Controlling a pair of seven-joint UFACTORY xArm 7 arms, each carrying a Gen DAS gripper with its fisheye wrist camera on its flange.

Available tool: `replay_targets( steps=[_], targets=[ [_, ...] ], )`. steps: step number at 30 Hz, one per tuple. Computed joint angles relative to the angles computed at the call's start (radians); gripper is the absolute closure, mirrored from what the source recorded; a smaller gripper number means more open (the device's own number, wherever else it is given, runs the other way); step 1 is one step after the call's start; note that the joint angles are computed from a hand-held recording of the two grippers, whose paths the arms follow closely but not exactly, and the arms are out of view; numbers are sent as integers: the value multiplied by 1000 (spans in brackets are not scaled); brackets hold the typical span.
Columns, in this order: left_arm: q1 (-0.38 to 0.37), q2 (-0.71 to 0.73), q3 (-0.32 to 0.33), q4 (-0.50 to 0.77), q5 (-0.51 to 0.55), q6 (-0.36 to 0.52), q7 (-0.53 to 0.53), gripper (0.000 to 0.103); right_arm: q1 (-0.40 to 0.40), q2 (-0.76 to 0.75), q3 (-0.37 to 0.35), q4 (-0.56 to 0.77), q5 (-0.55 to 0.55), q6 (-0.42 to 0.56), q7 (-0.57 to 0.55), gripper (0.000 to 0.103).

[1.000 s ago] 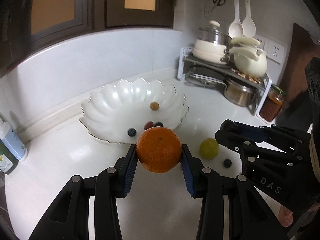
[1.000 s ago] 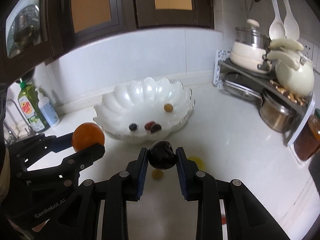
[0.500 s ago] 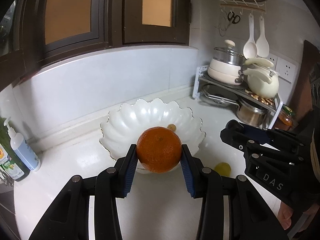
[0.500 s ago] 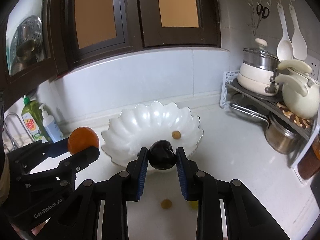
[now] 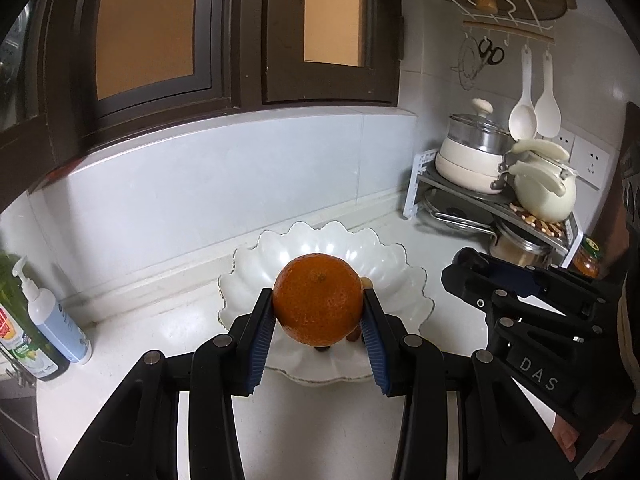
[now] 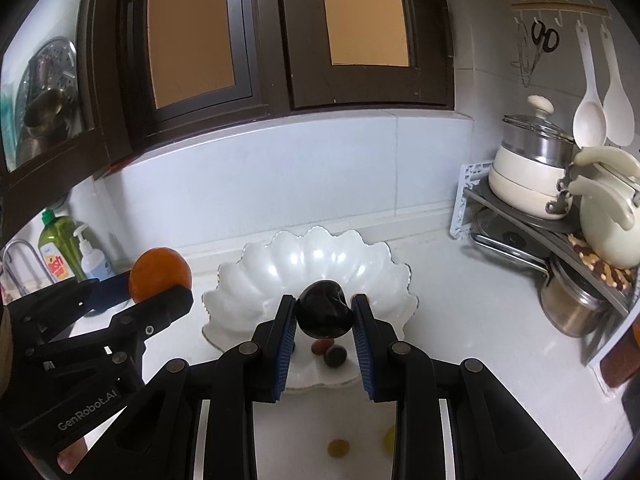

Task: Organize fruits
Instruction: 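Carry the orange in left tool while right tool carries the plum over the bowl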

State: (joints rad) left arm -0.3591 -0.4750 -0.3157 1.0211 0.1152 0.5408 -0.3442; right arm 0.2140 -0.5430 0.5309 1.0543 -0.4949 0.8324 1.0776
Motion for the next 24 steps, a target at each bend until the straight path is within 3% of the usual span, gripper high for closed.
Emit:
replay_targets(
  steps=[12,24],
  targets=[
    [46,142,-16,130,100,21,-45,61,5,127,-45,79,-48,-1,-27,73],
    [10,303,40,267,115,88,-40,61,72,294,-160,176,-39,-3,-87,73]
  ],
)
